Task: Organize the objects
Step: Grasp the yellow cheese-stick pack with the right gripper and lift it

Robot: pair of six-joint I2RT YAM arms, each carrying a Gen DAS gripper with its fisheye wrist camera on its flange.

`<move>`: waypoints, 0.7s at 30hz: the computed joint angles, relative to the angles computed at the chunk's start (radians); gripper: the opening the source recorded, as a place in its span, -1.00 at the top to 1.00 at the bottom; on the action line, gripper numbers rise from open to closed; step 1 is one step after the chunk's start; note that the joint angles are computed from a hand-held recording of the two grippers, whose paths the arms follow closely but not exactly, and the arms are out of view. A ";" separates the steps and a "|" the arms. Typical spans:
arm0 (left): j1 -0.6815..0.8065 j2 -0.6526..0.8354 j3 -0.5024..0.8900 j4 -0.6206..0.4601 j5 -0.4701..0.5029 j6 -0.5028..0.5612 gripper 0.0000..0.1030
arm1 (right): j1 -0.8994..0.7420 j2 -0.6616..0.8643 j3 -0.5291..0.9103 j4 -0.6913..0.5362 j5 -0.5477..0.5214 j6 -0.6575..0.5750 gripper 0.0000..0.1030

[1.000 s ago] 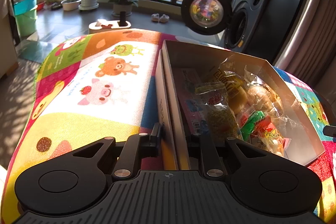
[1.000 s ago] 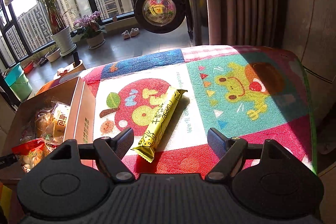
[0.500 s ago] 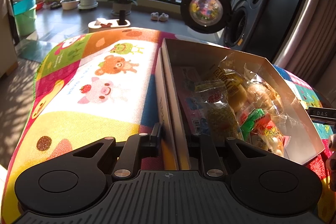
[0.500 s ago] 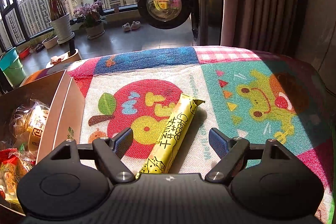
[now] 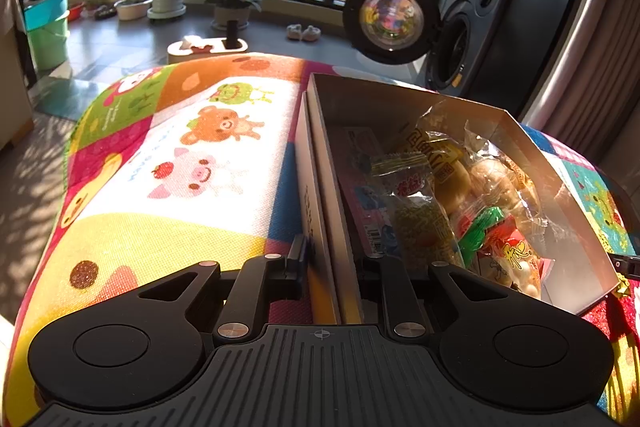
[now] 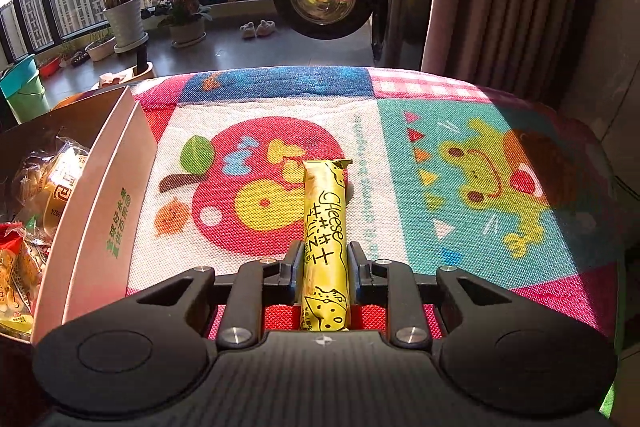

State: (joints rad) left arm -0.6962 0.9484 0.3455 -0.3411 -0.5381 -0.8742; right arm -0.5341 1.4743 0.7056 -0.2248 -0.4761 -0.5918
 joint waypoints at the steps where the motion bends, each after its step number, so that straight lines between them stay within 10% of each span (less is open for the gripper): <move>1: -0.002 0.006 0.003 0.001 -0.004 0.000 0.64 | -0.028 -0.010 0.003 -0.033 -0.016 -0.031 0.57; 17: 0.035 0.056 0.016 0.033 0.019 0.031 0.66 | -0.537 -0.197 0.185 -0.940 -0.328 -0.850 0.83; 21: 0.042 0.031 -0.002 0.033 0.041 0.033 0.69 | -0.536 -0.252 0.147 -0.930 -0.310 -0.894 0.82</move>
